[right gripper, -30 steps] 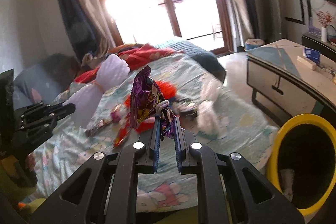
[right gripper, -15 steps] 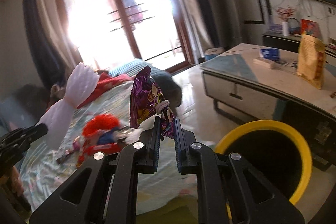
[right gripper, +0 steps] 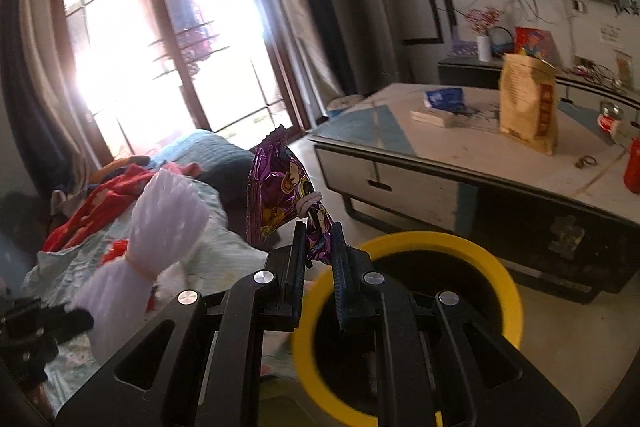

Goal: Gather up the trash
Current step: 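Carry the white mesh net and purple wrapper over the bin with both tools, then open both tools to drop the net and wrapper into the bin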

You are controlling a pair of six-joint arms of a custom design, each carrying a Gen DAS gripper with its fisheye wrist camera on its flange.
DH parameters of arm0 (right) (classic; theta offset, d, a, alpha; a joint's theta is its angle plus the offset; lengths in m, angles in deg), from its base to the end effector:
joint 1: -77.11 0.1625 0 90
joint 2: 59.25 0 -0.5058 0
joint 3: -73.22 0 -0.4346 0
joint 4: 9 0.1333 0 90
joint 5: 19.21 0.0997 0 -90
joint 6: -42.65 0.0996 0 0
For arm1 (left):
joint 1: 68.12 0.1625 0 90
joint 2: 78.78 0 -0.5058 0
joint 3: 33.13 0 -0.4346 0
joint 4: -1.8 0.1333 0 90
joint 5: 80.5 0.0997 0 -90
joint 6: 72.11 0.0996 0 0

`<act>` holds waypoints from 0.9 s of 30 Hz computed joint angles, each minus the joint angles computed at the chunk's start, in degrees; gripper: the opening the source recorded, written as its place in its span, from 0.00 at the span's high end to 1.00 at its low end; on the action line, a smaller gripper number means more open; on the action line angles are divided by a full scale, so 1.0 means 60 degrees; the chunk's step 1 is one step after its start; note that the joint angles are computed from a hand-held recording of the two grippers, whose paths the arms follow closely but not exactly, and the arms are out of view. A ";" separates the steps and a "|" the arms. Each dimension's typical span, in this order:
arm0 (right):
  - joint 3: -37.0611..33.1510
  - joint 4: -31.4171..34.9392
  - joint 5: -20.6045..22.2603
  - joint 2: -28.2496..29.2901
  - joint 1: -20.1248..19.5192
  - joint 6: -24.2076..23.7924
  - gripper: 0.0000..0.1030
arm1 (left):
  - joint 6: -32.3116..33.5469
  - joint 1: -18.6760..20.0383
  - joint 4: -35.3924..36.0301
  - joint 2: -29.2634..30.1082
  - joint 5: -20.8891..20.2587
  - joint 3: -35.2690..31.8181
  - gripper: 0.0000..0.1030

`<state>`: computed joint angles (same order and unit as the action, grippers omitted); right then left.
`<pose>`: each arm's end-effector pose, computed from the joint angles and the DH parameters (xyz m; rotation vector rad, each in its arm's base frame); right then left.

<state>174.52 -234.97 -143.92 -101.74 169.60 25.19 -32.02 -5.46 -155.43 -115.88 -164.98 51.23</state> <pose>0.1069 -0.6960 0.2114 -0.1426 -2.0274 1.4795 -0.2524 -0.7993 0.0893 1.6255 2.4814 -0.5031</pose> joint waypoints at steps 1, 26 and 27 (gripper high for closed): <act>0.0078 -0.0017 -0.0035 -0.0043 -0.0050 0.0092 0.88 | -0.0023 -0.0025 0.0187 0.0080 -0.0030 -0.0046 0.92; 0.1226 0.1840 0.0174 -0.0916 -0.1512 0.2867 0.85 | -0.1322 -0.0255 0.3485 0.2426 0.0463 -0.2526 0.91; 0.1213 0.1909 0.0184 -0.0908 -0.1537 0.2976 0.83 | -0.1411 -0.0239 0.3432 0.2460 0.0473 -0.2575 0.84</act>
<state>181.79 -223.51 -142.82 -107.19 160.38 43.05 -40.49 -6.89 -134.84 -101.12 -162.14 35.78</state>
